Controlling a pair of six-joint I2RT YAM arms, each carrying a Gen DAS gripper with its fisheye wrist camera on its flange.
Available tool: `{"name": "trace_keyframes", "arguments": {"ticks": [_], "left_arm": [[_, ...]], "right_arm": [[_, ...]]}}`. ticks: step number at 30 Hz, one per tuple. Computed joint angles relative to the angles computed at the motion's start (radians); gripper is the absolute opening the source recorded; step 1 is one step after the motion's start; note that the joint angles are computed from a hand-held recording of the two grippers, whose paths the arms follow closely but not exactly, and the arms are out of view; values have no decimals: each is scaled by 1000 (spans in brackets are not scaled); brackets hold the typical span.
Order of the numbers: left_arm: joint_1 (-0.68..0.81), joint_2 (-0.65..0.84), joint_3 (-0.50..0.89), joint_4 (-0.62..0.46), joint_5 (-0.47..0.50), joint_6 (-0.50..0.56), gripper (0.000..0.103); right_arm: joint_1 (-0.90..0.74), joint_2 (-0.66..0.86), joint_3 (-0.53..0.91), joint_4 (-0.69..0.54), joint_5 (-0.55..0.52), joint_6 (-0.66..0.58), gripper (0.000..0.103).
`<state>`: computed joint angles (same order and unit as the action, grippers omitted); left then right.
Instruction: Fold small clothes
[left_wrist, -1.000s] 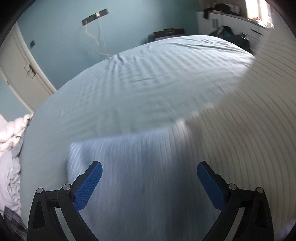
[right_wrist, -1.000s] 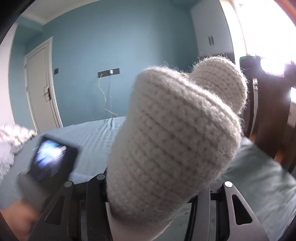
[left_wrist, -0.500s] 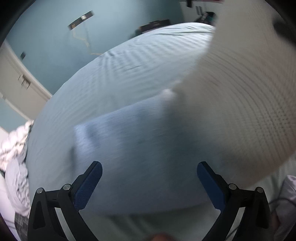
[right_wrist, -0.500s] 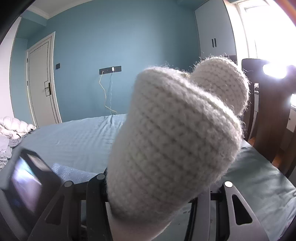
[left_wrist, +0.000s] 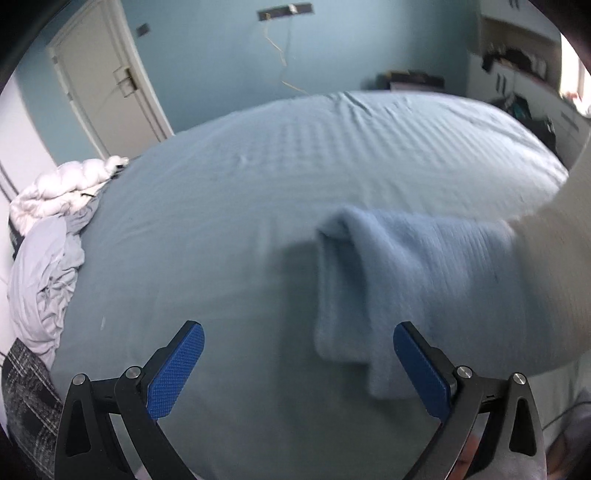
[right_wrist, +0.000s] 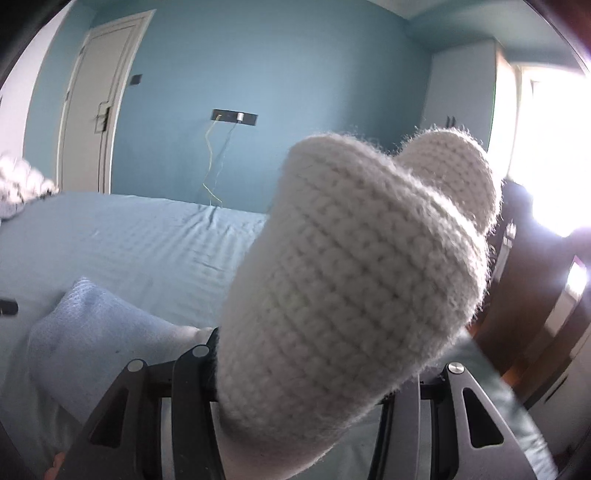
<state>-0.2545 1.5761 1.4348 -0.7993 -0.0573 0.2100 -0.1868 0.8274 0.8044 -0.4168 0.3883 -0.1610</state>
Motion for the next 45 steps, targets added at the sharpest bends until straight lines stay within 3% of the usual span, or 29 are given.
{"name": "trace_keyframes", "arguments": {"ticks": [2,6,9,14,15,16,17,18,21,22,24,25,26,28,30,32,36,40,42,44,45], "left_arm": [[43,-1,17,14,34,2,103],[150,33,80,-8,135,-5,103],[208,31,102,-25,146,-14,103],[311,43,143,-16,186,-23,103],[330,58,162,-21,195,-28,103],[345,67,173,-25,205,-33,103],[359,77,181,-29,220,-36,103],[366,82,184,-32,230,-38,103],[374,98,191,-43,250,-43,103],[370,101,189,-45,249,-43,103],[358,103,186,-43,245,-39,103],[353,104,186,-41,244,-36,103],[340,97,176,-35,240,-34,103],[320,82,158,-23,242,-29,103],[284,63,132,-3,246,-18,103],[237,52,114,14,246,-17,103],[152,57,95,33,218,-12,103],[83,58,52,72,123,11,103],[71,44,22,113,92,19,103],[74,42,27,122,104,2,103],[76,44,33,121,118,-11,103]], "right_arm": [[178,57,38,23,182,-34,42],[534,254,70,210,534,-220,43],[684,456,99,358,645,-373,44],[791,787,78,598,666,-657,45],[796,835,77,593,662,-685,46],[801,887,41,681,670,-768,46],[814,925,-44,935,685,-932,47],[817,940,-84,1067,682,-998,48],[791,890,-123,1088,633,-960,53],[783,867,-135,1086,617,-958,55],[776,751,-123,863,568,-884,73],[779,665,-95,669,529,-763,78],[779,608,-70,548,498,-670,84],[775,433,-55,319,457,-458,88],[742,294,-73,197,460,-313,96],[660,186,-94,99,415,-183,97],[396,137,-123,11,139,-3,97],[329,217,-76,25,60,34,88],[289,177,-101,22,-12,14,86],[290,146,-142,63,8,-16,74],[303,100,-156,36,20,8,60]]}}
